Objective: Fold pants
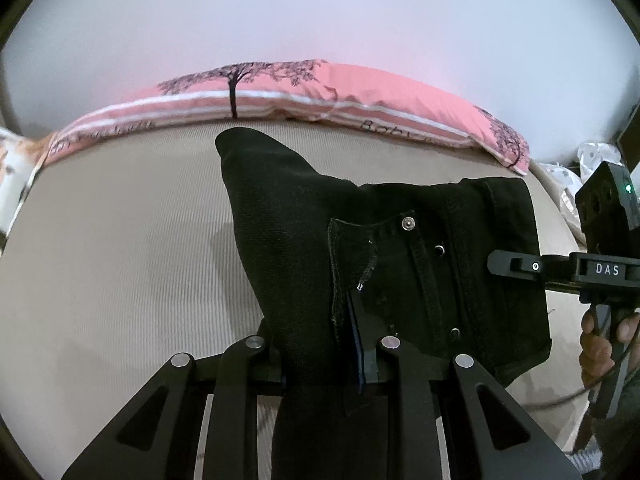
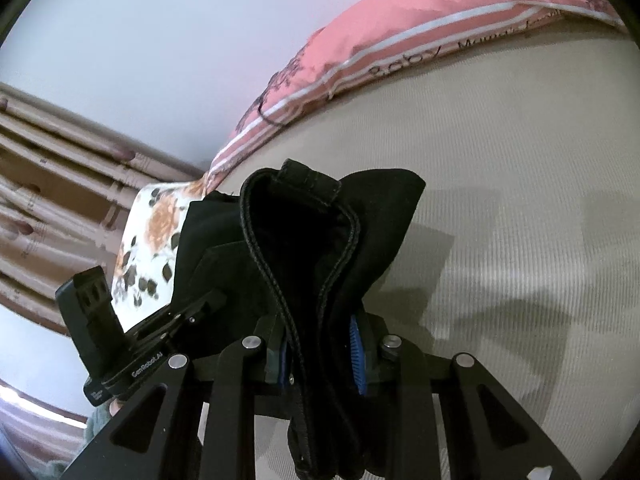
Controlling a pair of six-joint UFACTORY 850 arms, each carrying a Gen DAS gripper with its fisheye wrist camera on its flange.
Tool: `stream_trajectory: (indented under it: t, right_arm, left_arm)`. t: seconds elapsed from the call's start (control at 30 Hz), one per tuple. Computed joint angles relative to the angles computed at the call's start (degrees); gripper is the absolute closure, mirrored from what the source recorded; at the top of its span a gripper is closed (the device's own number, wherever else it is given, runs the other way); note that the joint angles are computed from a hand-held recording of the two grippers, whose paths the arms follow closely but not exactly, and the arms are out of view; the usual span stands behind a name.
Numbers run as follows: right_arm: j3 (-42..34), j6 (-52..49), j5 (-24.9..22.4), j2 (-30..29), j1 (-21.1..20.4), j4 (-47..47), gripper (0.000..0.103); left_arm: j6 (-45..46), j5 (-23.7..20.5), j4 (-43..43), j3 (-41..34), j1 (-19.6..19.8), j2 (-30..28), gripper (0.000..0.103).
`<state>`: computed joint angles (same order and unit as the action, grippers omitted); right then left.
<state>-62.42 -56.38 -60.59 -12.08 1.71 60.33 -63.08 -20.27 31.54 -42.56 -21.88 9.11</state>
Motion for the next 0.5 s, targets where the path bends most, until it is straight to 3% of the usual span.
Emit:
stream_trajectory:
  t: [0.23, 0.33, 0.5]
  right_arm:
    - [-5.26, 2.25, 3.57, -5.29, 1.73, -0.79, 0.080]
    - [-5.48, 2.17, 6.76, -6.35, 2.37, -2.05, 0.080]
    - [-3.04, 1.23, 15.12, -5.35, 4.05, -5.66, 0.060]
  left_arm:
    - [1.90, 1.86, -0.27, -3.77, 3.83, -6.52, 0.080]
    - [-1.69, 0.78, 3.74, -4.37, 4.09, -8.98, 0.079]
    - [-11.21, -2.77, 14.98, -4.03, 2.29, -11.56, 0.061]
